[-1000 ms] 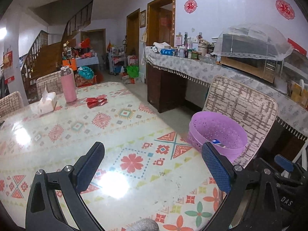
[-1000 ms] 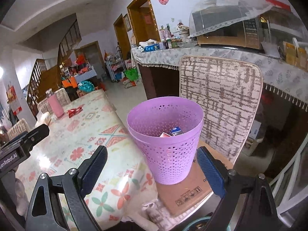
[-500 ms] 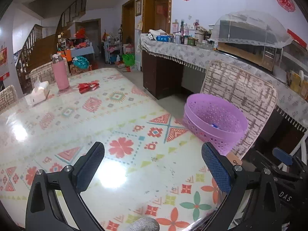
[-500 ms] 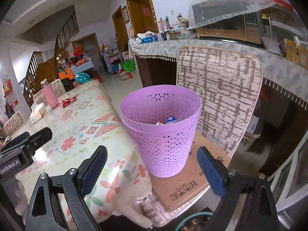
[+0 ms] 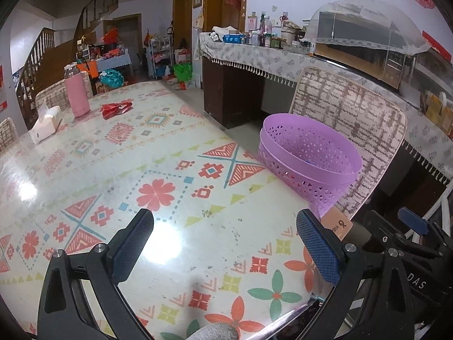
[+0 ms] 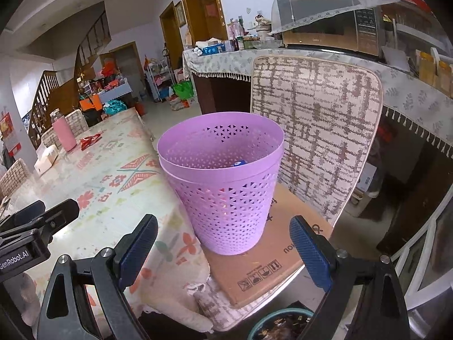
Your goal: Collect trash
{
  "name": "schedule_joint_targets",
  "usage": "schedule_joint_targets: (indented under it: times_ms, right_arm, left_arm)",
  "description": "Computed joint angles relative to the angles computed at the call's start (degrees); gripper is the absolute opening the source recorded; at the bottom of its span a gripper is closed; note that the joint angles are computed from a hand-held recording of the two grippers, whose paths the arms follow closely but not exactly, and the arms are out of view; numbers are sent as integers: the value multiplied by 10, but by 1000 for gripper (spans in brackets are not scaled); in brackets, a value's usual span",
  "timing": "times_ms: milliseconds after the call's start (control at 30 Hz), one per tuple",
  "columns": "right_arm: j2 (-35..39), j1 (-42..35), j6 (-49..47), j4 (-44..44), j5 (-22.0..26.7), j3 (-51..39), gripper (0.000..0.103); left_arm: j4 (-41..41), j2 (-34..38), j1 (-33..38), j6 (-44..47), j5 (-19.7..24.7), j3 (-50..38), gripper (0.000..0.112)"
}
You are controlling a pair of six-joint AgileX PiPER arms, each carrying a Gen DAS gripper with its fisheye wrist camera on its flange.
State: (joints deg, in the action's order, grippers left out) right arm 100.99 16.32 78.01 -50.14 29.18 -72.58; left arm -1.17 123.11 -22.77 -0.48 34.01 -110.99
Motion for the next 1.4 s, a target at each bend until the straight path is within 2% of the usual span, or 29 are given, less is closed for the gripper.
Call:
schedule_joint_targets:
  times_ms: [333,1400]
  right_arm:
    - [2,-8,-10,12,-11,5,97]
    - [-4,-26,25,-3,-51,50,97]
  left_arm:
    - [-4,15,-5,0,21,-19,100]
    - [16,16,-22,-15,23,-6,100]
